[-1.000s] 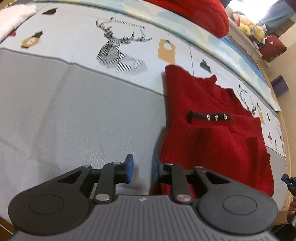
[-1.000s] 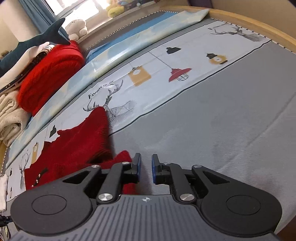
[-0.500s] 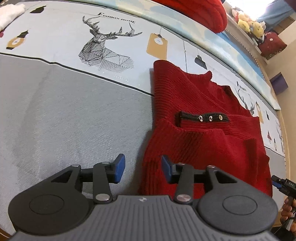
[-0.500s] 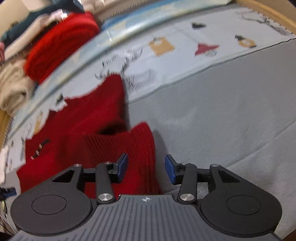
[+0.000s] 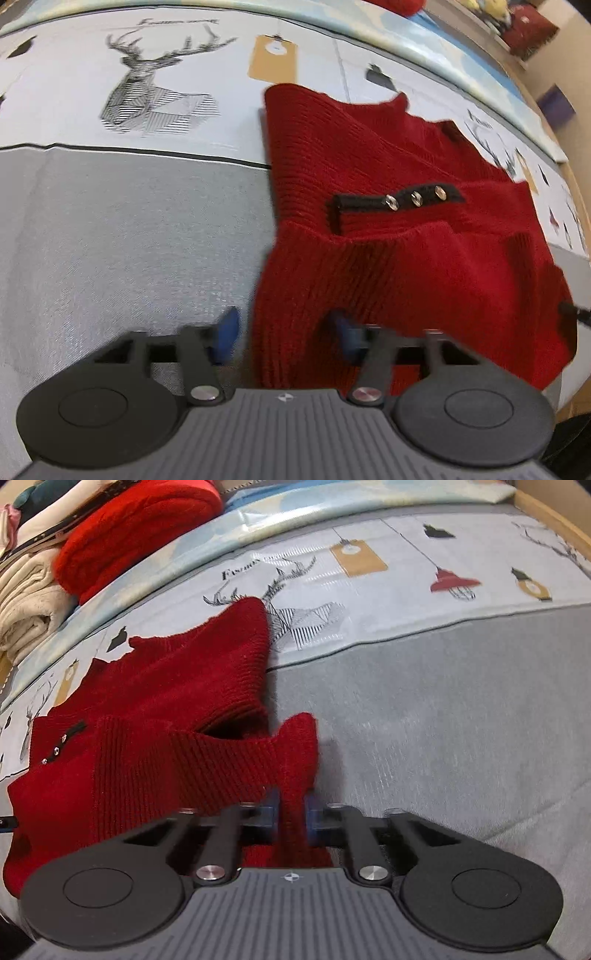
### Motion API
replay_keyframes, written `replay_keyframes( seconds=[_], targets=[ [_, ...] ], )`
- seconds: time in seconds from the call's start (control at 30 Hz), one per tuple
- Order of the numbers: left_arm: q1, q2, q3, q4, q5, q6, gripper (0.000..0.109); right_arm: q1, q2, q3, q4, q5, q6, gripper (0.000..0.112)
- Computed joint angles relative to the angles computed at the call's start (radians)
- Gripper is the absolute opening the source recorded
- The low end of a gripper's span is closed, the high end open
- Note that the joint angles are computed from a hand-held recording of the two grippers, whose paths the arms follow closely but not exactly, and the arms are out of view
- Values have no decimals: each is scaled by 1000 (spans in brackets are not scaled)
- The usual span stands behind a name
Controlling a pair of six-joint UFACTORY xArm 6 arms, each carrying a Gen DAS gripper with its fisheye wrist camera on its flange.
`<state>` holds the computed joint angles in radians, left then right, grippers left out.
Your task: Fold small clothes
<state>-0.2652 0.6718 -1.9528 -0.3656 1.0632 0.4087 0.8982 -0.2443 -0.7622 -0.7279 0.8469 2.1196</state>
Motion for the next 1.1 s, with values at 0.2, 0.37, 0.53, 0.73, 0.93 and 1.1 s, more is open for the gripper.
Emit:
replay_keyframes(
  seconds=[0.2, 0.37, 0.53, 0.73, 0.93, 1.1],
  targets=[
    [9, -102, 156, -69, -163, 99, 11, 78, -33, -26, -183, 153, 149, 11],
    [37, -162, 227, -272, -303, 190, 10, 188, -38, -65, -345, 398, 316, 10],
    [11, -193, 277, -444, -499, 352, 11, 214, 42, -154, -414, 568, 246, 10],
    [-50, -132, 218, -395, -666, 344, 11, 160, 123, -230, -469, 610, 143, 10],
    [-72, -1, 75, -206, -731, 152, 11, 57, 184, -274, -521, 543, 103, 10],
    [-71, 103, -51, -23, -723, -24, 11, -27, 263, -324, -536, 470, 66, 10]
  ],
)
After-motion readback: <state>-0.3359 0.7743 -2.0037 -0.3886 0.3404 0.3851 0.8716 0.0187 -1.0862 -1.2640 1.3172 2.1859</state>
